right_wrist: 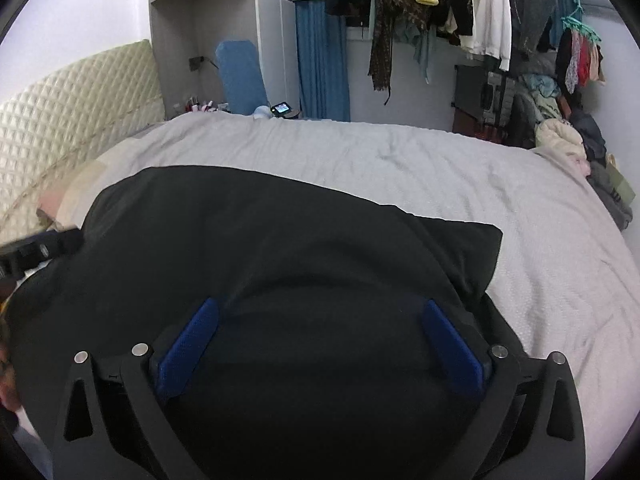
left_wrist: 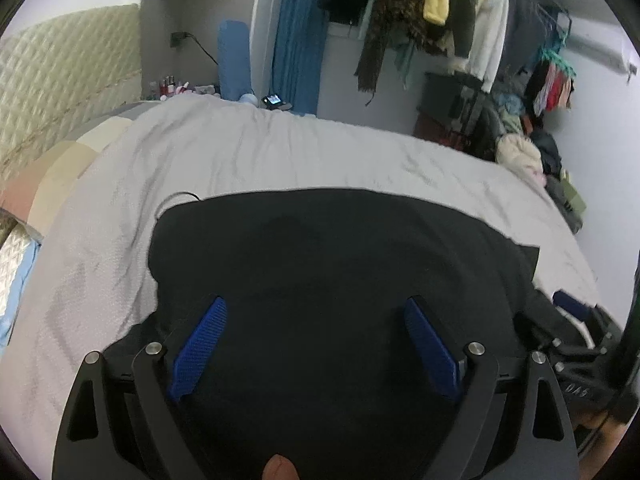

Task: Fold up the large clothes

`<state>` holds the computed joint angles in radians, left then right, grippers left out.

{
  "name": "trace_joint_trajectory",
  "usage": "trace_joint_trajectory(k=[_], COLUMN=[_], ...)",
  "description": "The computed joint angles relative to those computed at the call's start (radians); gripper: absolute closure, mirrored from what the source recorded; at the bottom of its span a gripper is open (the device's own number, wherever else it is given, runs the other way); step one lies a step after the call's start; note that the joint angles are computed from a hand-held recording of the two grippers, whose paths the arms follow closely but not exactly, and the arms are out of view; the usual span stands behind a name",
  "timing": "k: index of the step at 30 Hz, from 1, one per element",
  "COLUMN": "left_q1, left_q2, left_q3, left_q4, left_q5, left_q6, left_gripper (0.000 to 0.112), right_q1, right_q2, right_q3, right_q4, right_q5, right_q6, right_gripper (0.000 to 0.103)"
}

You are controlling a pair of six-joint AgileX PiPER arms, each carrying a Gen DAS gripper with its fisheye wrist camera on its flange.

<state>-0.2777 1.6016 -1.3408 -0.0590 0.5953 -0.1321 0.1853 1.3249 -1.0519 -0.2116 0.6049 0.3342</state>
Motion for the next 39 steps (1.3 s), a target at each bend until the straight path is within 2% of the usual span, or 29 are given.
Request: trace_joint_trajectory(k=[3, 7, 13, 17, 20, 24, 27, 31, 36, 39], left_q1=[-0.022, -0.020, -0.006, -0.011, -0.013, -0.010, 0.002, 0.012, 0.049, 0.069], left_q2=[0.059, 0.155, 0.284, 0.325, 0.311, 0.230, 0.189, 0.162, 0.086, 0.047], left_q3=[-0.029, -0.098, -0.204, -0.240, -0.219, -0.093, -0.038, -0.024, 0.052, 0.088], left_q4=[0.061, 0.062, 0.043, 0.075, 0.074, 0.040, -0.013, -0.034, -0.110, -0.063], left_q5=[-0.023, -0.026, -0.027, -0.020, -0.028, -0.106, -0.127, -0.107, -0.121, -0.132], left_q6=[-0.050, -0.068, -0.069, -0.100, -0.094, -0.035, 0.023, 0.054, 0.167, 0.163], left_gripper=[0.021, 0.020, 0.010, 0.010, 0.010, 0.010, 0.010, 0.010, 0.010, 0.010], right_q1=[-0.011, -0.046, -0.083, -0.066, -0.061, -0.059, -0.050, -0.087, -0.133, -0.174], right_q2=[0.057, 0.117, 0.212, 0.235, 0.227, 0.183, 0.140, 0.122, 0.091, 0.084], right_q3=[-0.029, -0.054, -0.094, -0.084, -0.061, -0.003, 0.025, -0.001, -0.011, -0.019], right_q4=[0.012, 0.078, 0.201, 0.154, 0.138, 0.142, 0.139, 0.272, 0.312, 0.360], right_q5=[-0.020, -0.054, -0.095, -0.138, -0.160, -0.192, -0.190, -0.130, -0.091, -0.065], right_q6=[-0.029, -0.077, -0.172, -0.128, -0.119, -0.126, -0.130, -0.264, -0.306, -0.348], right_gripper=[0.000, 0.000, 0.000, 0.000, 0.000, 0.000, 0.000, 0.000, 0.000, 0.000])
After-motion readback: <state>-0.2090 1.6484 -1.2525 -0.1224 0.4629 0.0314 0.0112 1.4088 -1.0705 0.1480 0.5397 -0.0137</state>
